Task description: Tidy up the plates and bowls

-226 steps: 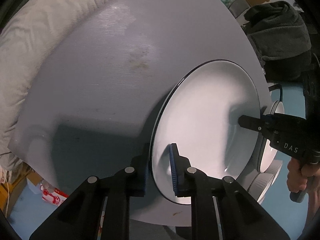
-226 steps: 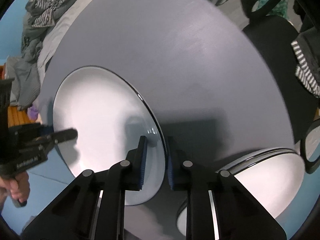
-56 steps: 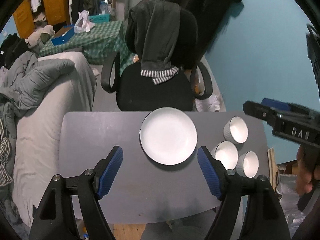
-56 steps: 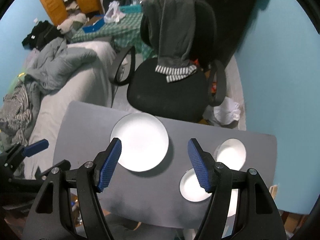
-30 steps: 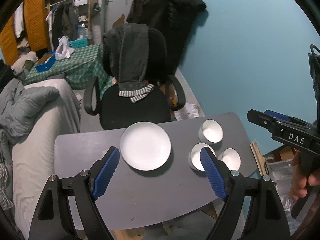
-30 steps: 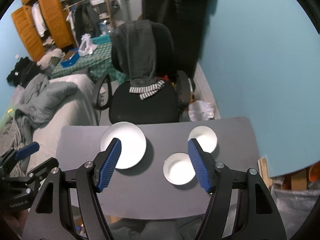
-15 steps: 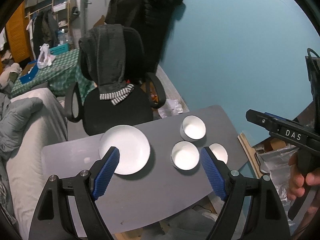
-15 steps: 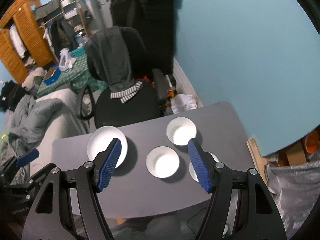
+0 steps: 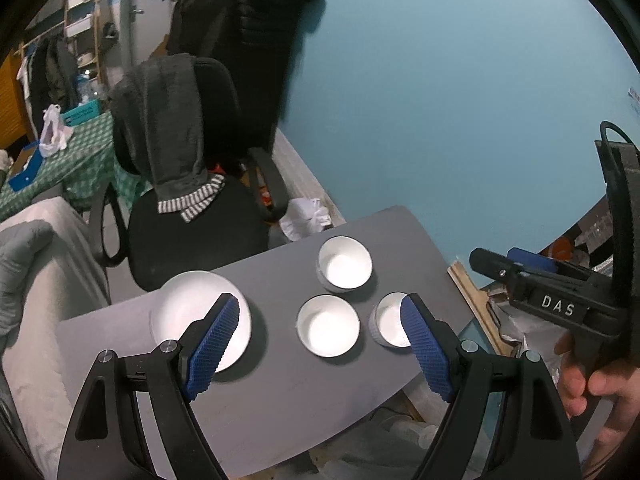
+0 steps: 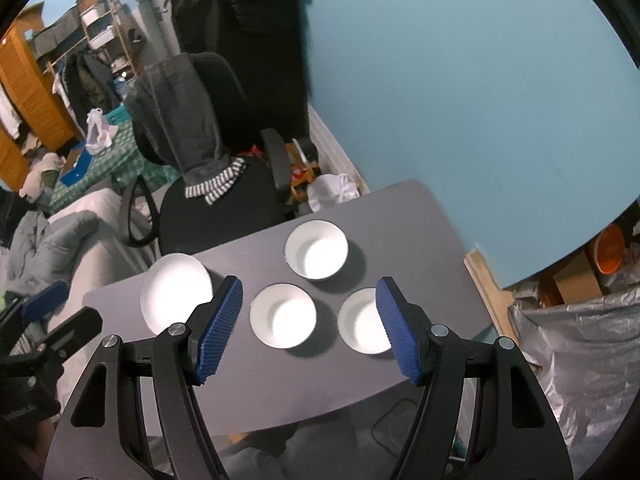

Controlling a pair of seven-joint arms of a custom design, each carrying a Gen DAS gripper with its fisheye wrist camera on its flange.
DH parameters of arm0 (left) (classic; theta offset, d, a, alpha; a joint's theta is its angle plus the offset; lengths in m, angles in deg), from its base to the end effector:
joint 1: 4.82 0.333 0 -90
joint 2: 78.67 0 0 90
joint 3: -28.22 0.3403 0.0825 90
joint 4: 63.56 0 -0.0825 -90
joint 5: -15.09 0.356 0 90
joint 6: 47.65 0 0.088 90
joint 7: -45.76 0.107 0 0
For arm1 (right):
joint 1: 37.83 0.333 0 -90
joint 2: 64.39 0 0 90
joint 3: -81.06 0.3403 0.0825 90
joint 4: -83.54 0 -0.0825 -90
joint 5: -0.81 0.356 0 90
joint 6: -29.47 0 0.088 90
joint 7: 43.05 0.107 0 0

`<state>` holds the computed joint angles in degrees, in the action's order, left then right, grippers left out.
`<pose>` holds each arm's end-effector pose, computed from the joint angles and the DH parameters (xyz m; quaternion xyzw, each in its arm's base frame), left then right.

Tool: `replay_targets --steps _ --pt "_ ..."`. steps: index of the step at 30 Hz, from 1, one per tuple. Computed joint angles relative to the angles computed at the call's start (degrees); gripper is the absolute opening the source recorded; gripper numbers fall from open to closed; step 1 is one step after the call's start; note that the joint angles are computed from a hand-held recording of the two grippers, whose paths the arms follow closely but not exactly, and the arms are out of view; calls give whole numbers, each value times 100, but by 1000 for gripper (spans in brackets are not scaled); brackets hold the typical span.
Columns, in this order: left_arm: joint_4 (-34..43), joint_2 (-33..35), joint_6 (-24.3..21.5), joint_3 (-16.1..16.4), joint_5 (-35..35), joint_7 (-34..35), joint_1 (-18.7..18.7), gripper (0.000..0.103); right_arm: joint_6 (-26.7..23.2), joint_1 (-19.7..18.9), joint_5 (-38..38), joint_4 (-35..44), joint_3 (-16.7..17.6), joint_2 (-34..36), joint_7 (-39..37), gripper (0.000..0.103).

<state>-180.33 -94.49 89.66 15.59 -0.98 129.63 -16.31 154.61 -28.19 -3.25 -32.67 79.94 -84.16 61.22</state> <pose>0.4385 -0.2157 0.6588 -0.6064 0.7271 -0.3133 0.0733 0.4498 0.0630 0.6716 -0.6586 0.7099 -0.1619 0.1898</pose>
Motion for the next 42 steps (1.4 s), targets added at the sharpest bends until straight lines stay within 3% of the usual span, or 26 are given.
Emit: replay_targets --steps 10,20,32,42 --pt "476 691 -115 -170 501 -229 -74 84 71 -128 240 -9 -208 239 -248 68" --pt "471 1168 -244 -95 864 -593 -114 84 190 -206 851 -113 -363 718 -1127 68" --pt "166 1438 -127 -85 1028 -788 -200 84 211 -346 1566 -200 -306 1311 -1991 68" --pt "208 1843 -13 -78 951 -804 -300 84 345 -445 1480 -250 -175 1662 -2321 68"
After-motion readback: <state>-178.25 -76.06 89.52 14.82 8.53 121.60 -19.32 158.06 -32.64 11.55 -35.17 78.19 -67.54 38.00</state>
